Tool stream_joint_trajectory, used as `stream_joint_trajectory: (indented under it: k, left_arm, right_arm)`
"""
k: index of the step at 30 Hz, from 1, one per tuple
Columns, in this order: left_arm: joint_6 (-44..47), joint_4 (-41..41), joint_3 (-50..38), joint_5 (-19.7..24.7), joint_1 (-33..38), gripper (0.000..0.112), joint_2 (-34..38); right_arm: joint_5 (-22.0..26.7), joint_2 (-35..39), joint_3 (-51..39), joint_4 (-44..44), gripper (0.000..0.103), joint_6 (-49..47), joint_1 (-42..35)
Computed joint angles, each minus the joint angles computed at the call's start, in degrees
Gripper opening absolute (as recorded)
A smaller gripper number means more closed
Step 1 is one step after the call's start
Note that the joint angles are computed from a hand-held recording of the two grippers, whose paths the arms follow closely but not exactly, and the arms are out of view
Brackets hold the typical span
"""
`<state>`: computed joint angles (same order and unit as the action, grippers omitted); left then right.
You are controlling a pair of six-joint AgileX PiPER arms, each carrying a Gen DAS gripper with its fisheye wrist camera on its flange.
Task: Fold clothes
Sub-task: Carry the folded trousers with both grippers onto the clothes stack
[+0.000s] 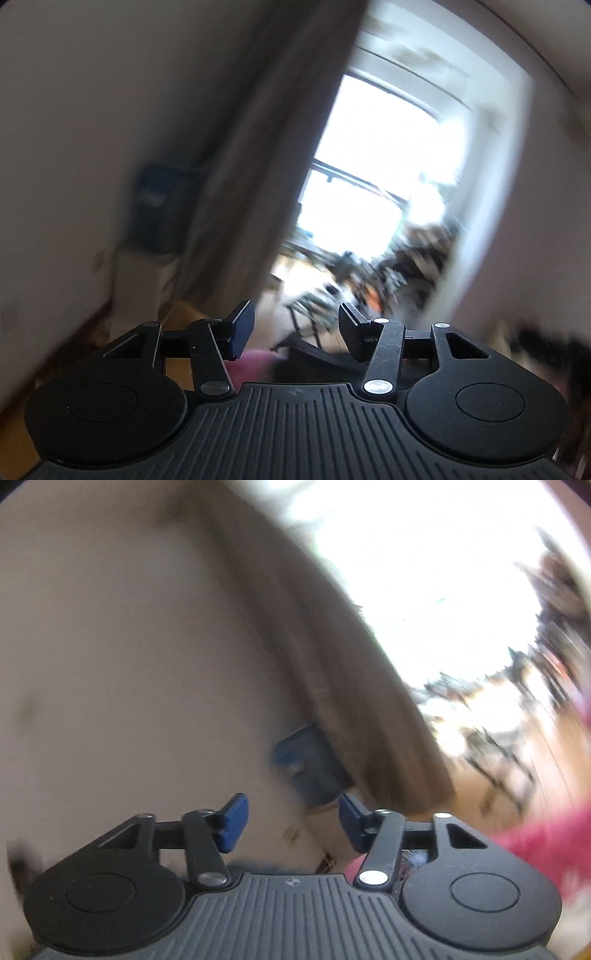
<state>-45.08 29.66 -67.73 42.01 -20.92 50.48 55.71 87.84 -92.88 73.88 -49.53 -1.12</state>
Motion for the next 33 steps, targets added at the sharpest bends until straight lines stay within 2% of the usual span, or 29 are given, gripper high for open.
stream_joint_trajectory:
  k: [2,4,6,7,8,10,13,14,16,19,20,22,24,26,29,31,33]
  left_arm:
    - [4.03,2.04,-2.67,3.75,-7.18,0.051,2.53]
    - [7.20,3.10,-4.14,5.07,-9.86,0.051,6.66]
    - [8.38,5.16,-4.86,7.11,-10.41,0.050,10.35]
    - [8.85,6.32,-5.31,8.19,-10.76,0.050,12.28]
    - [7.91,8.66,-4.50,8.64,-10.91,0.051,13.18]
    - [8.28,6.78,-2.39,6.36,-7.78,0.051,13.10]
    - [10.59,0.44,-2.27,2.53,-1.50,0.051,13.03]
    - [10.69,-0.95,-3.25,2.66,-0.44,0.051,13.42]
    - [11.69,-4.98,-3.94,1.90,2.69,0.052,13.90]
    - [9.93,-6.70,-5.21,2.51,4.41,0.052,14.95]
    - [8.71,-6.46,-5.65,3.05,4.53,0.052,15.12]
    - [6.68,-5.57,-6.74,3.70,4.95,0.052,16.14]
    - [2.84,-2.62,-7.64,5.37,4.44,0.052,16.67]
    - [-2.26,1.13,-8.46,7.28,4.06,0.052,16.60]
    - [-5.84,3.34,-7.37,8.68,4.48,0.052,11.70]
    - [-8.70,7.18,-6.70,11.04,2.34,0.052,8.43]
    - [-10.58,11.46,-6.30,16.13,-2.60,0.052,4.51]
  right_arm:
    - [7.54,1.47,-5.99,-5.86,0.039,-2.81,3.57]
    - [8.90,3.54,-10.97,-15.78,0.029,-2.47,10.47]
    - [6.80,6.51,-14.61,-27.24,0.021,2.89,16.83]
    - [4.49,7.46,-14.60,-31.65,0.012,6.00,19.09]
    - [2.49,8.33,-14.25,-33.76,0.006,9.30,19.99]
    - [-1.41,8.86,-11.51,-31.13,0.001,13.49,18.90]
    - [-8.10,7.00,-4.85,-26.06,0.000,15.33,17.02]
    - [-10.13,6.48,-3.00,-25.30,0.000,15.86,16.84]
    - [-11.35,5.04,-0.51,-23.73,0.000,15.66,16.19]
    - [-17.67,2.63,2.57,-27.37,0.000,16.77,17.06]
    - [-20.33,1.11,4.18,-30.36,0.000,19.81,17.09]
    - [-23.96,-1.39,6.93,-36.26,0.010,27.31,16.25]
    - [-24.86,-2.89,8.82,-39.38,0.010,33.56,13.77]
    - [-24.49,-4.86,10.60,-38.36,0.010,32.96,10.04]
    - [-22.32,-9.16,13.55,-33.38,0.010,24.34,3.28]
    - [-18.66,-12.73,15.37,-28.02,0.010,17.27,-1.81]
    - [-15.17,-15.03,16.68,-22.40,0.010,10.86,-4.62]
